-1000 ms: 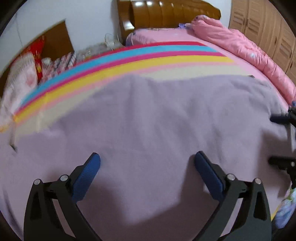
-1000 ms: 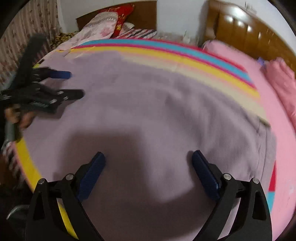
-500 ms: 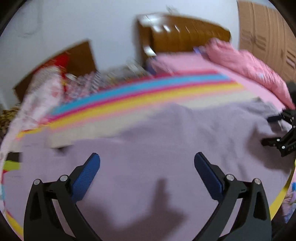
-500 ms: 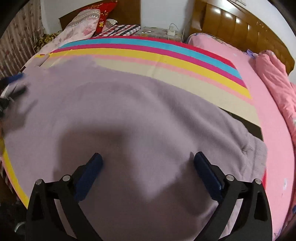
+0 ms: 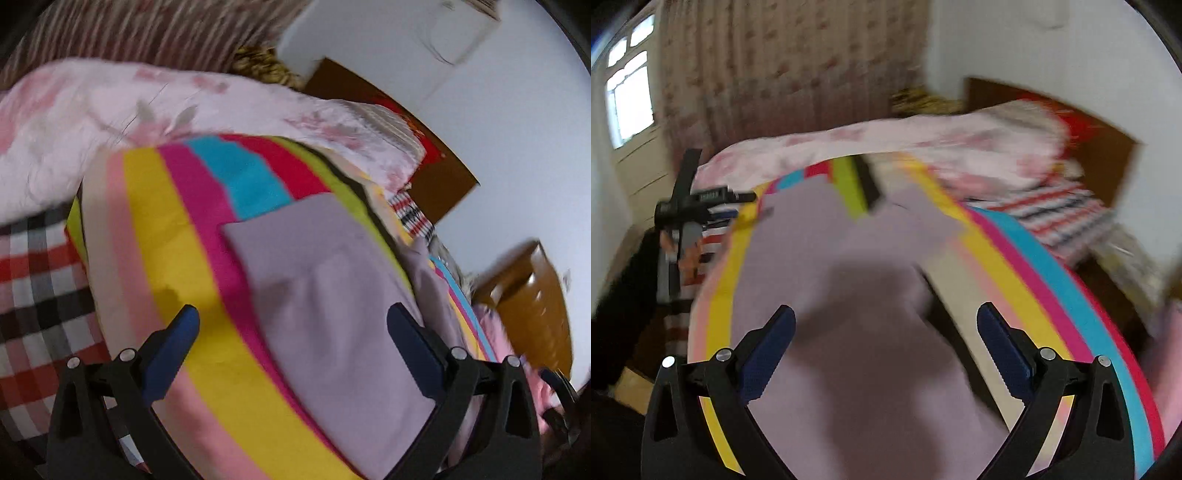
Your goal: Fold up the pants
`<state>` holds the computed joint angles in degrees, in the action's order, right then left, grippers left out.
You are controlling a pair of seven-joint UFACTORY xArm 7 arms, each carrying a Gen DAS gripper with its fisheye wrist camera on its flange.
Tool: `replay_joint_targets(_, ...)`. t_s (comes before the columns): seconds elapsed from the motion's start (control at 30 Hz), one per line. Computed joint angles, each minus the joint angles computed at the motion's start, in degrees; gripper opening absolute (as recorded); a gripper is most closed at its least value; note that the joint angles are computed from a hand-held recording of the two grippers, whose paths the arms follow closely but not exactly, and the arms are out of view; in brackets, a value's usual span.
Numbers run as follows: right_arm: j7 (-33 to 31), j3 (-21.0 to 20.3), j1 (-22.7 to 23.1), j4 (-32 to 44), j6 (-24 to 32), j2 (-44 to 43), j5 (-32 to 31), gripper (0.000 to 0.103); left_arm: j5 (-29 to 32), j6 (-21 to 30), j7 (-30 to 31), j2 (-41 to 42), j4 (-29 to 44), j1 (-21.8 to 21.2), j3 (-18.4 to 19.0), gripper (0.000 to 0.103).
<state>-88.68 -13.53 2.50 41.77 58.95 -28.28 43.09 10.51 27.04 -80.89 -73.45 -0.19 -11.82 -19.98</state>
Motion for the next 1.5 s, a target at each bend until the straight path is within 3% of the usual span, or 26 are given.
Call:
replay_joint_targets(0.1, 7.43, 8.45, 5.96, 9.24, -2.97, 13.65, 2.05, 0.095, 0.06, -5.79, 3.04, 4.09, -0.76, 2.66, 3.47, 0.101)
replay_joint_targets(0.23, 13.38, 17.05, 10.45, 19.65, -8.57, 26.14, -0.52, 0.091, -0.14, -11.37, 6.04, 10.6, 0.17, 6.41, 4.04, 0.098)
replay_joint_targets(0.33, 18.39, 20.77, 12.54, 25.98, -8.74, 33.55, -4.49, 0.084, 0.17, -16.04, 8.62, 16.53, 1.63, 10.45, 3.27, 0.095)
replay_joint_targets(0.4, 19.74, 21.47, 13.9, 28.31, -9.2, 36.57, -6.58, 0.074, 0.6, -17.59, 9.47, 20.63, 3.55, 13.77, 1.36, 0.09)
replay_joint_targets(0.43, 19.41, 22.88, 12.72, 27.55, -8.33, 36.11, -6.69, 0.071, 0.52, -18.01, 9.51, 21.67, 3.94, 14.9, 0.77, 0.088)
replay_joint_targets(0.53, 19.55, 23.99, 12.28, 29.19, -6.4, 38.67, -6.35, 0.056, -0.06, -18.15, 8.38, 21.94, 3.78, 16.98, -0.9, 0.069)
replay_joint_targets(0.57, 18.19, 24.32, 11.7, 28.83, -5.31, 38.37, -5.05, 0.036, -0.27, -17.03, 7.65, 21.39, 3.61, 17.38, -1.55, 0.054)
replay_joint_targets(0.6, 17.0, 25.65, 10.22, 28.39, -3.54, 37.71, -3.93, 0.027, -0.39, -17.02, 6.89, 20.4, 2.9, 17.44, -1.88, 0.033)
replay_joint_targets(0.67, 14.59, 24.74, 11.53, 25.52, -6.17, 35.21, -2.75, 0.018, -0.46, -20.43, 7.84, 19.35, 0.92, 16.06, 0.35, 0.008)
replay_joint_targets(0.83, 12.89, 24.2, 12.63, 24.01, -8.0, 31.77, 0.93, 0.015, 1.26, -14.54, 11.26, 14.29, 2.95, 16.43, -0.95, 0.005)
replay_joint_targets(0.9, 13.83, 24.33, 13.77, 24.02, -10.05, 31.88, 0.57, 0.015, 1.88, -11.58, 12.01, 14.42, 4.74, 17.25, -1.03, 0.005)
replay_joint_targets(0.97, 18.43, 24.77, 15.43, 24.06, -13.65, 33.74, -3.63, 0.015, 1.66, -10.75, 11.87, 19.36, 6.45, 18.26, -0.65, 0.006)
replay_joint_targets(1.03, 20.54, 24.96, 15.72, 24.4, -14.43, 35.65, -5.87, 0.016, 2.48, -8.53, 10.01, 22.77, 8.12, 20.1, -2.97, 0.019)
replay_joint_targets(1.07, 21.14, 24.81, 15.13, 25.39, -12.91, 36.15, -5.34, 0.018, 3.97, -5.89, 8.06, 22.42, 9.09, 21.22, -5.43, 0.033)
replay_joint_targets(1.1, 23.0, 24.42, 14.49, 26.79, -10.71, 36.58, -5.66, 0.021, 5.3, -0.86, 6.8, 21.77, 11.04, 22.0, -8.02, 0.065)
replay_joint_targets(1.17, 24.66, 23.36, 12.08, 29.91, -5.47, 36.74, -4.2, 0.023, 8.79, 8.26, 3.55, 19.08, 14.4, 23.14, -13.13, 0.097)
replay_joint_targets(1.23, 24.14, 21.92, 8.79, 32.33, -0.17, 36.33, -0.43, 0.063, 11.87, 11.74, 2.75, 16.18, 16.02, 21.68, -14.92, 0.098)
replay_joint_targets(1.27, 24.24, 20.59, 6.45, 33.42, 2.79, 35.91, 2.17, 0.095, 13.2, 10.55, 4.11, 15.85, 16.45, 19.77, -13.91, 0.102)
replay_joint_targets(1.37, 22.23, 17.15, 0.87, 33.42, 6.92, 34.62, 7.14, 0.098, 16.51, 5.6, 7.96, 19.92, 18.49, 15.41, -11.47, 0.101)
replay_joint_targets(1.5, 27.65, 14.14, -3.21, 31.39, 4.99, 34.73, 2.57, 0.097, 19.6, 1.91, 9.64, 30.25, 21.94, 14.4, -12.45, 0.101)
